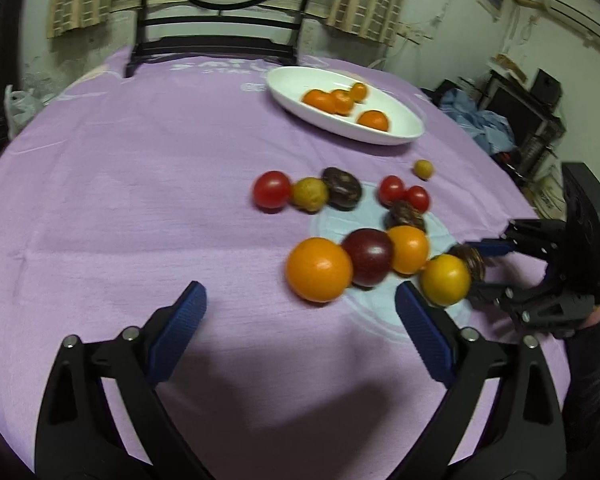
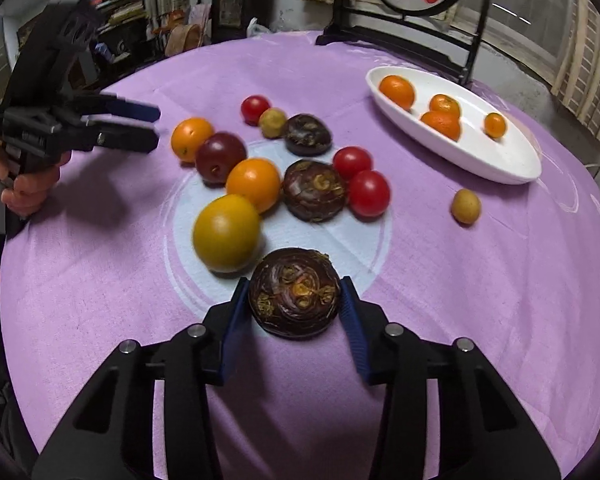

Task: Organize fruits
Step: 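Grasp a dark purple wrinkled fruit with the right tool while the left tool grasps an orange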

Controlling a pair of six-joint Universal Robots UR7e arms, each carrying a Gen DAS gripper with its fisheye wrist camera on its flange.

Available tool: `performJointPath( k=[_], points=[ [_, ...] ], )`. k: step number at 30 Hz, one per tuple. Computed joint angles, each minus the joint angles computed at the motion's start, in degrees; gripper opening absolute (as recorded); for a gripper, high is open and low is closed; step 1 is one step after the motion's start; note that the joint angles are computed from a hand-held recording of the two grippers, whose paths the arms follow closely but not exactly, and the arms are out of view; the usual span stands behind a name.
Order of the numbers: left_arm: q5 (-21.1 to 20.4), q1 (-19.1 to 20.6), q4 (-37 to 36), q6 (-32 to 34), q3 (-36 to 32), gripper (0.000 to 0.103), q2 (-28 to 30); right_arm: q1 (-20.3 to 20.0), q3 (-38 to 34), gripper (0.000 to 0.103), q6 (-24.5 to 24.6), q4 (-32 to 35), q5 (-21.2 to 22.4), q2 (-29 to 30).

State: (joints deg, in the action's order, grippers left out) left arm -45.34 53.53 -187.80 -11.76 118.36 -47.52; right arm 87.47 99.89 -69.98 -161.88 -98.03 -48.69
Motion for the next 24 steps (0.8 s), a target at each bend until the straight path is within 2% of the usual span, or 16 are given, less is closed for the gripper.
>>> performJointPath(
  k=[4,9,12,16,20,24],
  points=[
    [-1.7,0.08,1.1,5.1,-1.59,0.075,0.91,-1.03,-2.32,0.045,6.69,3.4,4.92,-1.02],
    [-1.79,0.35,4.59,13.15,-4.05,0.063,1.84,-1.34,-3.76,0.045,11.39,3.33,4.34,-0.63],
    [-0.85,0.61,6.36,16.96,-4.55,0.058,1.97,-1.39,-3.67,0.045,12.06,3.11,4.25,-0.68],
    [-2.29,1.76,8.89,19.44,-5.07,0.049,1.47,-1.5,-3.53,0.045,12.37,3.33,4.78,-0.96],
    [-3.12,2.67,11.13,19.03,-5.7,0.043,1.43,-1.56,-3.28,0.045,12.61,3.1,4.8,-1.17],
    [-3.04,2.59,9.68,19.44,-5.33,0.042,1.38,-1.54,-3.58,0.045,12.79,3.2,4.55,-0.95]
  ],
)
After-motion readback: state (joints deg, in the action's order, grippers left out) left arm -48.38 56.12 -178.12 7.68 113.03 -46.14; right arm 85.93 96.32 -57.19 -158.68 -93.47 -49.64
